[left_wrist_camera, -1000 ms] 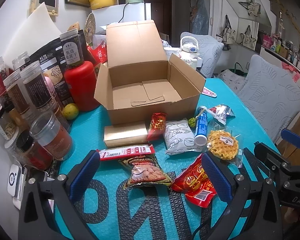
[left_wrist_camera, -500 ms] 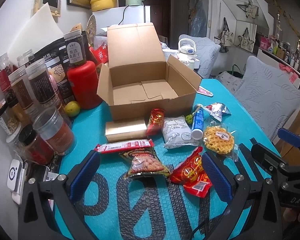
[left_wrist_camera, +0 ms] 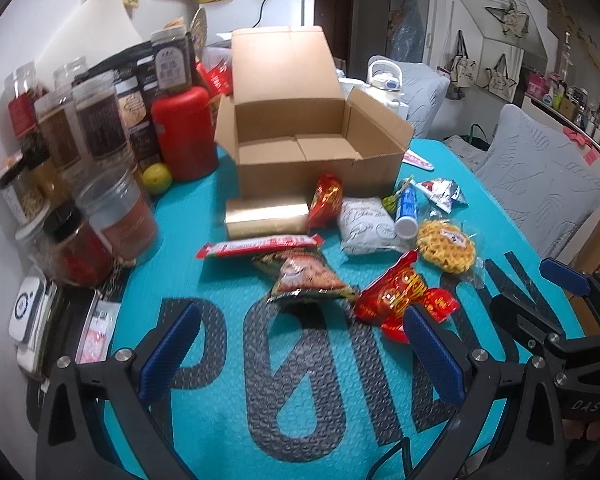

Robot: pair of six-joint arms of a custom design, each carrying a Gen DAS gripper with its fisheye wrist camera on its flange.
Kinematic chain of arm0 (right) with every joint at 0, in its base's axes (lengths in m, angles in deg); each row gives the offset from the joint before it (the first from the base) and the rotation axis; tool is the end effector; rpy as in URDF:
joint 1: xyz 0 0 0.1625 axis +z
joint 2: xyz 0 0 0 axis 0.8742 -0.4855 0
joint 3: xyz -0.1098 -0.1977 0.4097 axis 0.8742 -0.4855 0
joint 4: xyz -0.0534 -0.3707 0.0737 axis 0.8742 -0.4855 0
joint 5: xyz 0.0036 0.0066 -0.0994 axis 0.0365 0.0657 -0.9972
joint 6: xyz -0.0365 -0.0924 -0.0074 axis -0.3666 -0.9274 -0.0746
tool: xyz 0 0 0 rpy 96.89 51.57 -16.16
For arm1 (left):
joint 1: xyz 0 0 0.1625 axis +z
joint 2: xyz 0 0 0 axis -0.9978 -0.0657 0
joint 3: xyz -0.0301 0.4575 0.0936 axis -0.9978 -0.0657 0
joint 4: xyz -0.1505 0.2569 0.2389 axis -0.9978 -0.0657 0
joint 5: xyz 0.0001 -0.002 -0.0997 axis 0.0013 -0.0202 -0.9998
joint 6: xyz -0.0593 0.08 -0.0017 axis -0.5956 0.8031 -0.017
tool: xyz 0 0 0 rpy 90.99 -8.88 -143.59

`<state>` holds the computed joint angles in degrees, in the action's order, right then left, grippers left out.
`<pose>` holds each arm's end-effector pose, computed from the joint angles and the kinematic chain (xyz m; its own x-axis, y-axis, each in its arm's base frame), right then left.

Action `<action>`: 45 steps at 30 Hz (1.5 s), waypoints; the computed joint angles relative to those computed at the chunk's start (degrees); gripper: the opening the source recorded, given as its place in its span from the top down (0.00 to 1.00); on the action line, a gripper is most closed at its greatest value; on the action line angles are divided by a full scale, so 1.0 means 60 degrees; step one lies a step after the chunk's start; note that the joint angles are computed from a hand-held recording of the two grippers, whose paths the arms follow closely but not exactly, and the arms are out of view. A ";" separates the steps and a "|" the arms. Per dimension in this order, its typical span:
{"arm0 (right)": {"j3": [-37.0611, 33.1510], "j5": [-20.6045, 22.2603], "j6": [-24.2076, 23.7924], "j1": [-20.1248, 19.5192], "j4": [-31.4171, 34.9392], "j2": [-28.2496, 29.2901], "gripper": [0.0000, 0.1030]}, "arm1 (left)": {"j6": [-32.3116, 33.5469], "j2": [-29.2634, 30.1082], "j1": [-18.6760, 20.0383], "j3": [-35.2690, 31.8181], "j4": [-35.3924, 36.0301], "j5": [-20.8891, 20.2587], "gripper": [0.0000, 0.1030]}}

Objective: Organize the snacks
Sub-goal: 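Move the left tool to the cereal bag while the right tool approaches the large red bag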

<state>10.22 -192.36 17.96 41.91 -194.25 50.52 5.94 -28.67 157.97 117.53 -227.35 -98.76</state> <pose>0.2821 -0.7888 -0.0305 -0.6990 -0.4270 0.5737 -0.6872 0.6232 -0.3734 -0.0275 -0.7466 0.2317 -0.7258 -0.1473 -0.6720 0.4026 0.7011 -0.5885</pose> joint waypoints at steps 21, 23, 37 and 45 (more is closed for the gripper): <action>-0.2625 -0.0218 -0.1633 -0.0088 0.1772 0.1783 0.00 | -0.1382 -0.0130 0.0776 0.0185 0.0566 0.0031 0.00; -0.3182 -0.0317 -0.1793 -0.0086 0.2107 0.2071 0.00 | -0.1344 -0.0091 0.0793 0.0078 0.0471 0.0062 0.00; -0.7089 -0.1408 -0.1454 -0.0142 0.5309 0.3806 0.04 | -0.1316 0.0437 0.1003 -0.1543 0.1909 -0.0454 0.00; -0.6890 -0.0933 -0.0616 -0.0340 0.5984 0.3388 0.22 | -0.0866 0.0951 0.1046 -0.2737 0.2714 -0.1021 0.00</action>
